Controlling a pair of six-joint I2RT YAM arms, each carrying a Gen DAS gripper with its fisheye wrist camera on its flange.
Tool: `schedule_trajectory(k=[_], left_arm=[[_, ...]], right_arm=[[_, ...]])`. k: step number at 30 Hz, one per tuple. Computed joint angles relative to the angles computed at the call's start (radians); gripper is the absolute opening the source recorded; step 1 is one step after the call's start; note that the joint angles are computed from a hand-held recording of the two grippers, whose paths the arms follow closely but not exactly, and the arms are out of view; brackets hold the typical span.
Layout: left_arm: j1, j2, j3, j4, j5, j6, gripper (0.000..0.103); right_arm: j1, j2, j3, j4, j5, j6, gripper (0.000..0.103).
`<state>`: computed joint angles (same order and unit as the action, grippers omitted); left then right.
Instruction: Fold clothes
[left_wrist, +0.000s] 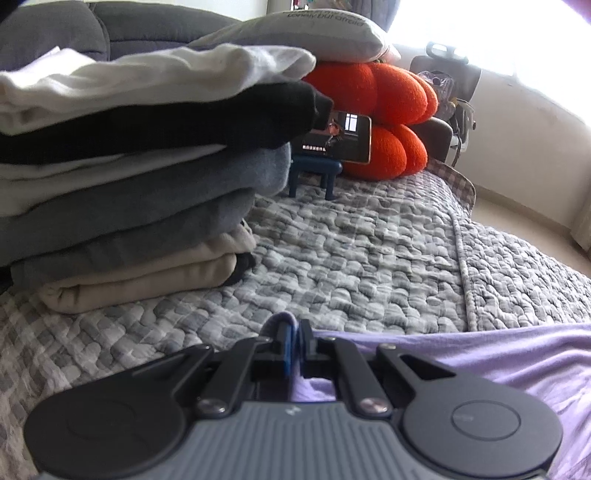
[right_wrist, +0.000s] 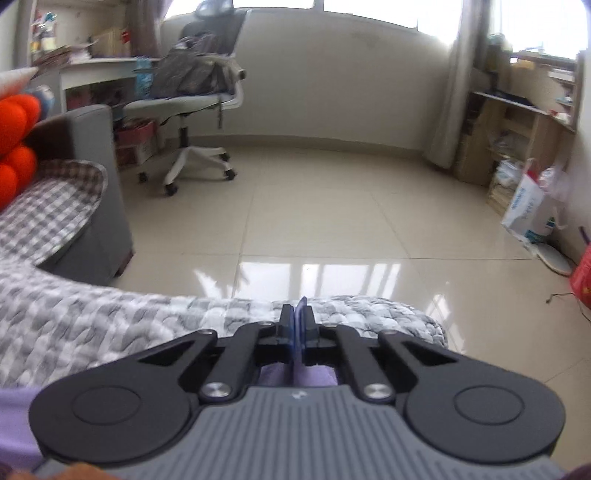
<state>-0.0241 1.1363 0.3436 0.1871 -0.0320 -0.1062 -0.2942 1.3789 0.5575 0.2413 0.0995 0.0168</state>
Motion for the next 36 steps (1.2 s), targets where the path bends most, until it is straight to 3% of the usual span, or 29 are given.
schedule_trajectory(k=[5,12,14,16,17,22,24,26,28,30,32,34,36], left_arm=[[0.012,0.016,-0.001,0.01,0.008,-0.001,0.004],[0.037,0.01,0.001,-0.012,0.05,-0.007,0.004],[0.051,0.01,0.007,-0.028,0.076,-0.004,0.004],[0.063,0.009,0.011,-0.04,0.093,-0.001,0.005],[0.071,0.004,0.012,-0.05,0.101,-0.004,0.006],[0.131,-0.172,-0.011,-0.154,0.139,-0.009,0.009],[0.163,-0.27,-0.022,-0.212,0.167,0.012,0.017],[0.206,-0.333,-0.026,-0.272,0.227,0.019,0.035],[0.223,-0.372,-0.032,-0.32,0.273,0.02,0.035],[0.205,-0.411,-0.037,-0.359,0.27,0.027,0.035],[0.182,-0.449,-0.04,-0.396,0.258,0.029,0.035],[0.185,-0.48,-0.044,-0.434,0.269,0.036,0.035],[0.191,-0.51,-0.049,-0.473,0.279,0.047,0.035]], right_arm=[[0.035,0.051,0.013,0.042,0.069,0.058,0.003],[0.095,0.076,0.055,-0.044,0.151,0.025,0.008],[0.1,0.072,0.055,-0.056,0.171,0.001,0.022],[0.094,0.039,0.032,-0.046,0.206,-0.002,0.046],[0.083,0.012,0.015,-0.041,0.202,0.002,0.049],[0.076,-0.164,-0.078,-0.102,0.147,-0.051,0.051],[0.1,-0.257,-0.123,-0.127,0.149,-0.09,0.051],[0.093,-0.362,-0.149,-0.18,0.102,-0.073,0.052],[0.088,-0.465,-0.167,-0.238,0.043,-0.053,0.052],[0.084,-0.536,-0.171,-0.319,-0.083,-0.065,0.052],[0.108,-0.527,-0.152,-0.408,-0.178,-0.091,0.052],[0.158,-0.458,-0.125,-0.481,-0.186,-0.13,0.051],[0.177,-0.482,-0.165,-0.44,-0.145,-0.169,0.055]])
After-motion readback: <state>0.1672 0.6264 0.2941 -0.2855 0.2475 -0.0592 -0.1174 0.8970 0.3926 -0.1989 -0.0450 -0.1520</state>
